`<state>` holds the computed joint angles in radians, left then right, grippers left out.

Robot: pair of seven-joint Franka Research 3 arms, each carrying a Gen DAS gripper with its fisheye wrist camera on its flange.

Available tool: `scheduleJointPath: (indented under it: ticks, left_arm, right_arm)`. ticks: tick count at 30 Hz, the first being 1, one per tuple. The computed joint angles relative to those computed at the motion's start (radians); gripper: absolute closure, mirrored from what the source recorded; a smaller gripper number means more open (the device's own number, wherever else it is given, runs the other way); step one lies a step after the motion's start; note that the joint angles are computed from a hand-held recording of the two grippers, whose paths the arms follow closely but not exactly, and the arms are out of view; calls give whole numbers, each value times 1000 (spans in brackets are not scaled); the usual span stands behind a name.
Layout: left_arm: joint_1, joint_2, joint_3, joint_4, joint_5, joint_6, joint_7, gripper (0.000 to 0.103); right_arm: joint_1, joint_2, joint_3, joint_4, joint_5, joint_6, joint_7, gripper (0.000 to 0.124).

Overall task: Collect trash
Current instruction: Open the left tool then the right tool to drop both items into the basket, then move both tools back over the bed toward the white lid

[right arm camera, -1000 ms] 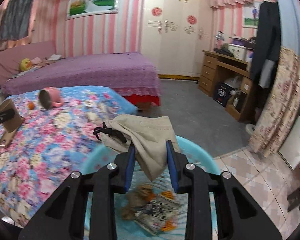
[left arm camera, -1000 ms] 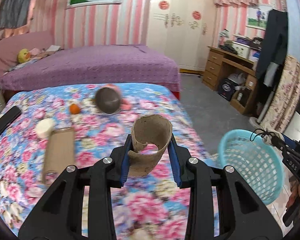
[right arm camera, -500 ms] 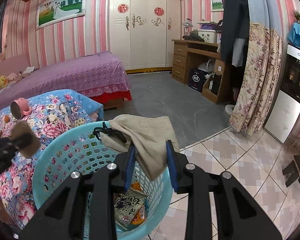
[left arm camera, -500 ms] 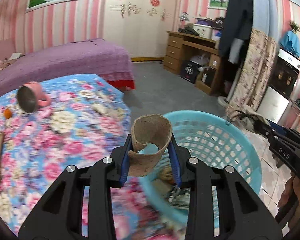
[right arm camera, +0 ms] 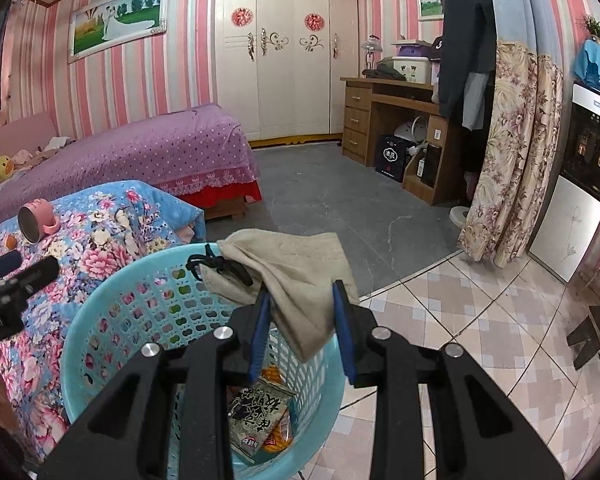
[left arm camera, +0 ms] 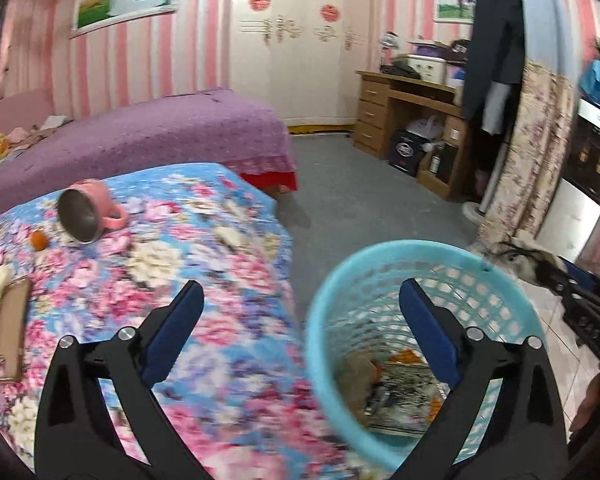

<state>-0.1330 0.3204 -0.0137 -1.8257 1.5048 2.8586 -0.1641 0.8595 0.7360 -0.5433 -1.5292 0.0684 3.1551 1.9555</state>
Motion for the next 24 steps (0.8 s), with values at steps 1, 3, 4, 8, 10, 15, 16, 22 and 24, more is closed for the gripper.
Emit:
scheduleJointPath:
  ticks: [1,3,4,8,10,15,16,22,24]
  left_arm:
    - [2,-9,4,-9,0,-7,-5,6]
    - [10,-28,8,-33,1,-24,-18,6]
    - [18,-38,9,-47,1,-24,-25,6]
    - [41,-71,4,-91,3,-47,-39,6]
    - [50,-86,1,-113,18,-55,-51,6]
    - [74,-114,-10,-147,34,-64,-54,6]
    - [78,-122,-12,-155,43,-64,-62,6]
    - [111,-181,-23,-211,82,-69,-79,6]
    - [126,-206,-26,-235,96,-68,-91,6]
  right_arm:
    - [5,1,-5,0,0,3,2,93]
    - [20,11,-20,6,1,11,6,93]
    - [24,16,-23,9,3,16,4,93]
    - [47,54,-50,41,20,8,6,92]
    - [40,57,-37,52,21,-1,4,73]
    - [105,84,-120,61,-4,-19,52,37]
    - [107,84,-120,66,-6,-25,60,31]
    - [92,90,-94,113,-29,-54,133,25]
    - [92,99,-89,136,-47,-57,157,25]
